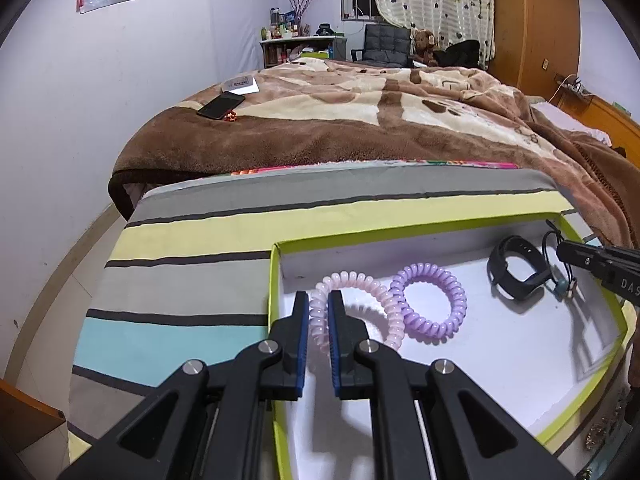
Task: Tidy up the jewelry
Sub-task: 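Carry both items into the green box and open both tools, then lift both open tools out of the box back over the jewelry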
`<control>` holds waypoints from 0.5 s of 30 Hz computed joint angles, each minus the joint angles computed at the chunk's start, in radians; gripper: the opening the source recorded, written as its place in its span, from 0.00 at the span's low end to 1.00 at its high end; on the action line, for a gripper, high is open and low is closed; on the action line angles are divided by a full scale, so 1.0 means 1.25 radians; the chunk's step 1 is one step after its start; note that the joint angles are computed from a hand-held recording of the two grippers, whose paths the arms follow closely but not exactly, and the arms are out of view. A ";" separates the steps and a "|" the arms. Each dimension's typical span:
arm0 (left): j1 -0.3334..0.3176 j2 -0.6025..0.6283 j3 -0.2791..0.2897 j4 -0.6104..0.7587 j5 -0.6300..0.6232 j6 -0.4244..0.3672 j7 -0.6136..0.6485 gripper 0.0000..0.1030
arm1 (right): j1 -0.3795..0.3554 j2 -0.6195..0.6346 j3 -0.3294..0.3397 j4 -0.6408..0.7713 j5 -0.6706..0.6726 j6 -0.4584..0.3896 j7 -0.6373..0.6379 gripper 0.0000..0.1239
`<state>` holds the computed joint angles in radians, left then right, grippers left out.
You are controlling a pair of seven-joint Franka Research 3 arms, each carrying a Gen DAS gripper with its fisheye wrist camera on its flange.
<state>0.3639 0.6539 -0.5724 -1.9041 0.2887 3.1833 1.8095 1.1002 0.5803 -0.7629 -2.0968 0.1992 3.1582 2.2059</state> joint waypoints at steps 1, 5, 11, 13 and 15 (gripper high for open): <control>-0.008 0.000 0.008 0.003 0.000 0.002 -0.002 0.10 | -0.001 0.002 0.000 0.004 0.000 -0.004 0.000 0.03; -0.003 0.005 0.000 0.011 -0.004 -0.009 -0.004 0.10 | -0.002 0.006 -0.005 0.015 -0.014 -0.026 0.014 0.05; 0.023 0.003 -0.028 0.001 -0.015 -0.015 0.010 0.16 | 0.020 -0.002 -0.027 0.000 -0.040 -0.014 0.040 0.16; 0.041 -0.002 -0.045 -0.013 -0.018 -0.006 0.016 0.22 | 0.046 -0.003 -0.049 -0.011 -0.037 -0.006 0.045 0.19; 0.061 -0.011 -0.061 -0.034 -0.013 0.014 0.018 0.24 | 0.068 -0.006 -0.066 -0.023 -0.029 0.003 0.044 0.20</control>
